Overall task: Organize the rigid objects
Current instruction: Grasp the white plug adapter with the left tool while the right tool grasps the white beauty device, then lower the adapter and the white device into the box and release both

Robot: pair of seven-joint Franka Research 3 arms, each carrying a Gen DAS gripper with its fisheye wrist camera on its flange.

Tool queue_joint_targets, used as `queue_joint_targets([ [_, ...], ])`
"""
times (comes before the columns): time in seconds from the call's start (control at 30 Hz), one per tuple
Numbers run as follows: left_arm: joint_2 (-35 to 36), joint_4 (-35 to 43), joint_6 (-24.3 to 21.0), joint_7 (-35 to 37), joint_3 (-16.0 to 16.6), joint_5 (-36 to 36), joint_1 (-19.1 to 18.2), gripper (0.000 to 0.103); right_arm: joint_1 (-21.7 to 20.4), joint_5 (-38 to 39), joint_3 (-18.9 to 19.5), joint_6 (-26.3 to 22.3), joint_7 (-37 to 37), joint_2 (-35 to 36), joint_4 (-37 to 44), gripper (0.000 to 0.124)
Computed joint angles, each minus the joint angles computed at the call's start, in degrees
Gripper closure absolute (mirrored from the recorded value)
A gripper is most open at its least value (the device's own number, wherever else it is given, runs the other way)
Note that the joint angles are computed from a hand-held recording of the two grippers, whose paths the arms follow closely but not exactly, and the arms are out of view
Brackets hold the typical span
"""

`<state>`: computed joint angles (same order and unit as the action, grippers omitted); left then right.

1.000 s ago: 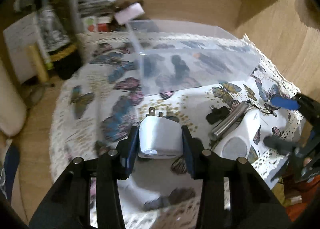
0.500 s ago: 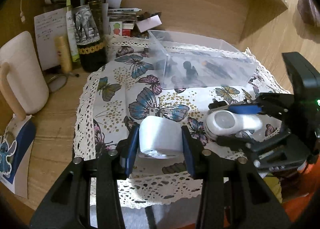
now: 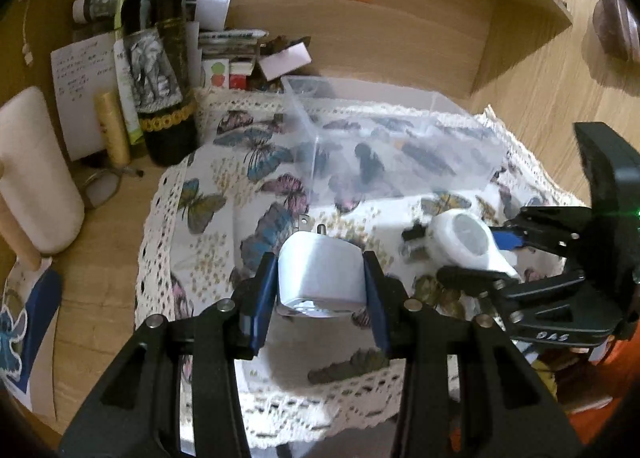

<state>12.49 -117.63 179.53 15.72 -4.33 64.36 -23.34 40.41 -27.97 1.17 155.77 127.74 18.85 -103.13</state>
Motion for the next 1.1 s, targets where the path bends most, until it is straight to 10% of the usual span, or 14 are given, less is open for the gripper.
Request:
queue_joint_targets([
  [0.3, 2.64, 6.12, 0.16, 2.75, -0.27, -2.66, -0.23, 0.062, 0.76, -22.04, -4.77, 1.97, 23.8, -8.9, -5.45, 0.086],
  [0.63, 5.48, 13.21, -0.71, 8.55, 2.38, -8.08, -3.19, 0.062, -5.18, -36.75, -1.44, 0.08, 36.34, -12.12, -3.22, 0.087],
  [1.1, 17.06, 28.22, -10.1, 29.14, -3.83, -25.1, -0.77, 0.062, -9.6, -22.85, 0.9, -8.61, 15.83, -2.7, 7.59, 0.087],
])
